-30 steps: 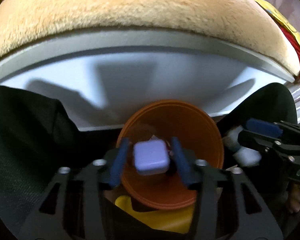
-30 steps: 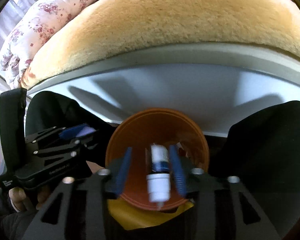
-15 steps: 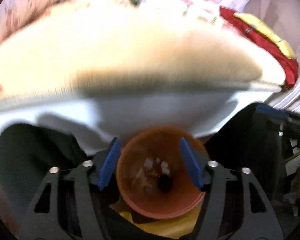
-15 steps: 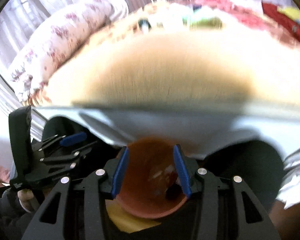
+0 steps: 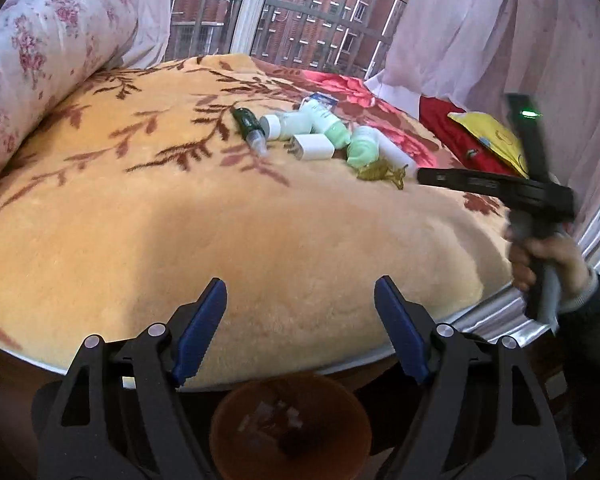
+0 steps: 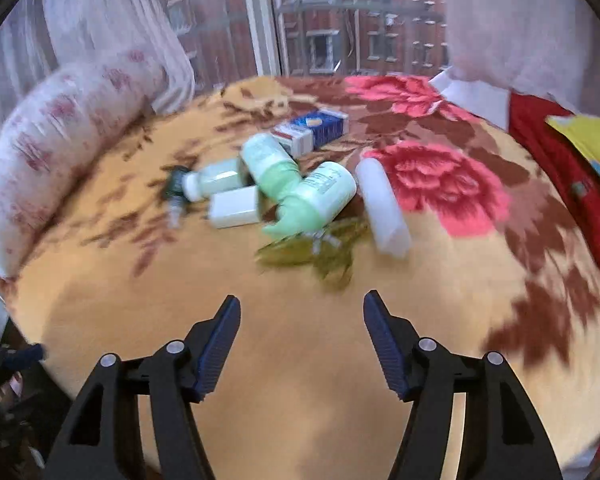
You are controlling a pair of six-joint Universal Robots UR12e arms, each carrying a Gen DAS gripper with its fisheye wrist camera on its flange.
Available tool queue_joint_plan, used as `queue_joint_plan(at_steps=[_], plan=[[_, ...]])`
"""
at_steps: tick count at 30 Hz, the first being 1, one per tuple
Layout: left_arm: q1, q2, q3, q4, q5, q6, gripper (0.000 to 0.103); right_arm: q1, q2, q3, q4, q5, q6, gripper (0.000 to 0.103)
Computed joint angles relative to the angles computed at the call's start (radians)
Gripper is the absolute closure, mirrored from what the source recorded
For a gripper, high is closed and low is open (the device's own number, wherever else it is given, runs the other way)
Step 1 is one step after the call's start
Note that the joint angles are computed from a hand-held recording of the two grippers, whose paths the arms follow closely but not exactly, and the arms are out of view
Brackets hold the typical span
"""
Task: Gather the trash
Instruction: 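Raise both open tools back toward the remaining items on the bed, then grasp the green hair clip with the right tool while the left grasps the dark green bottle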
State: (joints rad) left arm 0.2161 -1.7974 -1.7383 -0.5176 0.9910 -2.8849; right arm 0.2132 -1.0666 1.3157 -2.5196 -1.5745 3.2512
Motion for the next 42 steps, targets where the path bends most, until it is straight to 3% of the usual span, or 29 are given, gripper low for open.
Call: queue_joint_plan(at_steps=[9, 11, 15, 16, 17, 19, 23, 30, 35, 39, 42], plan=[[-0.011, -0.027, 0.033, 0.000, 0.035, -0.013, 0.028, -0.027, 0.102, -0.149, 0.149, 0.054, -0.138, 0.041], [-0.012, -0.032, 0.041, -0.008, 0.039, -0.016, 0.028, -0.027, 0.123, -0.180, 0.184, 0.059, -0.163, 0.047], [-0.019, -0.042, 0.054, -0.019, 0.068, -0.016, 0.028, -0.038, 0.152, -0.226, 0.253, 0.107, -0.168, 0.050], [-0.020, -0.045, 0.058, -0.024, 0.069, -0.017, 0.028, -0.043, 0.152, -0.223, 0.246, 0.130, -0.161, 0.059], [-0.021, -0.048, 0.063, -0.030, 0.069, -0.017, 0.028, -0.050, 0.151, -0.221, 0.245, 0.164, -0.150, 0.074], [-0.024, -0.055, 0.072, -0.039, 0.069, -0.014, 0.028, -0.058, 0.149, -0.216, 0.245, 0.193, -0.128, 0.074], [-0.036, -0.087, 0.126, -0.079, 0.081, -0.016, 0.028, -0.062, 0.127, -0.171, 0.190, 0.213, -0.095, 0.074], [-0.075, -0.195, 0.286, -0.140, 0.129, -0.066, 0.028, -0.060, 0.050, -0.019, -0.065, 0.211, -0.029, 0.074], [-0.114, -0.300, 0.449, -0.185, 0.258, -0.126, 0.028, -0.072, 0.021, 0.047, -0.176, 0.235, 0.042, 0.074], [-0.132, -0.367, 0.557, -0.232, 0.358, -0.167, 0.028, -0.083, 0.015, 0.069, -0.212, 0.261, 0.069, 0.074], [-0.139, -0.407, 0.617, -0.275, 0.390, -0.172, 0.028, -0.090, 0.019, 0.071, -0.225, 0.285, 0.089, 0.073]])
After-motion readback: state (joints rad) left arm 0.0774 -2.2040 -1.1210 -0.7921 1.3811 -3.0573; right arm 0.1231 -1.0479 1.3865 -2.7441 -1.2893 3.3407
